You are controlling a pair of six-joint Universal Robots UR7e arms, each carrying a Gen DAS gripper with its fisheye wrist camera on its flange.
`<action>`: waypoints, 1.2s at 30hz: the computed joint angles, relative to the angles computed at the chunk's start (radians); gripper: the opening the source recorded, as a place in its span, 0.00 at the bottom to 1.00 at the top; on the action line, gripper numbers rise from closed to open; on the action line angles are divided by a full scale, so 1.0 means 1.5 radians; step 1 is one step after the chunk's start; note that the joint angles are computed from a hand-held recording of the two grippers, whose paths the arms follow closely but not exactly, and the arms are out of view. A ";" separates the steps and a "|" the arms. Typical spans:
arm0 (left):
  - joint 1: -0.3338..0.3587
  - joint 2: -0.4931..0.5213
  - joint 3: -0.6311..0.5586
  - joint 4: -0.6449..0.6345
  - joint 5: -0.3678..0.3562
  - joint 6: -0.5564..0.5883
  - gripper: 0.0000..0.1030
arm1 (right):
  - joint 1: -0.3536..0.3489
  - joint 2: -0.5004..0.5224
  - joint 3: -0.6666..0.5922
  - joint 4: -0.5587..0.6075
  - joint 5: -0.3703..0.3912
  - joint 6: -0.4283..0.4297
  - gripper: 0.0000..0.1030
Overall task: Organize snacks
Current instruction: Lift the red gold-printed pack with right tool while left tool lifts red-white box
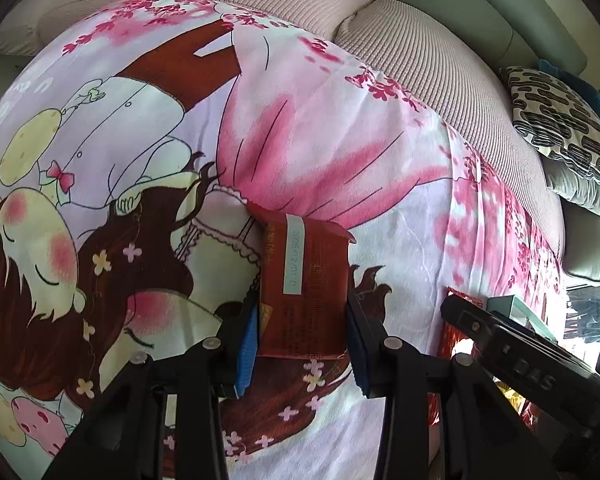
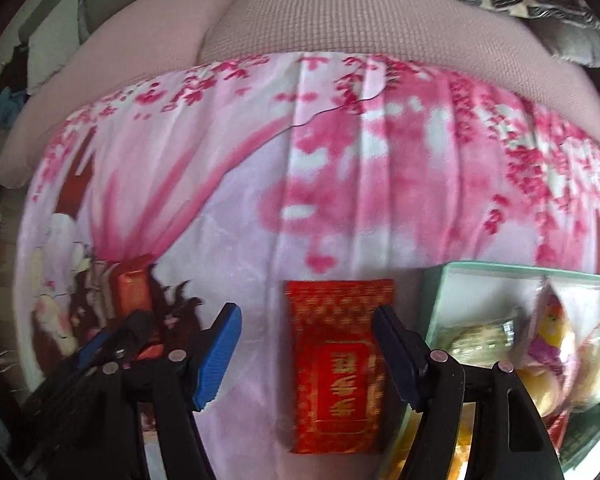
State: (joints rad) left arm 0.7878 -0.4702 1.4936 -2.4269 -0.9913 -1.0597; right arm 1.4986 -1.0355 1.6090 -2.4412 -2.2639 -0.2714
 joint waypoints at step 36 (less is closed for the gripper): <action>-0.024 -0.064 0.111 -0.043 -0.050 -0.028 0.39 | -0.019 -0.047 0.193 -0.238 -0.006 -0.078 0.48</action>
State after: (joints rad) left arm 0.7513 -0.5668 1.6594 -2.4918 -1.0662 -1.1014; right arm 1.4708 -1.1063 1.8982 -2.7982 -2.2726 -0.3883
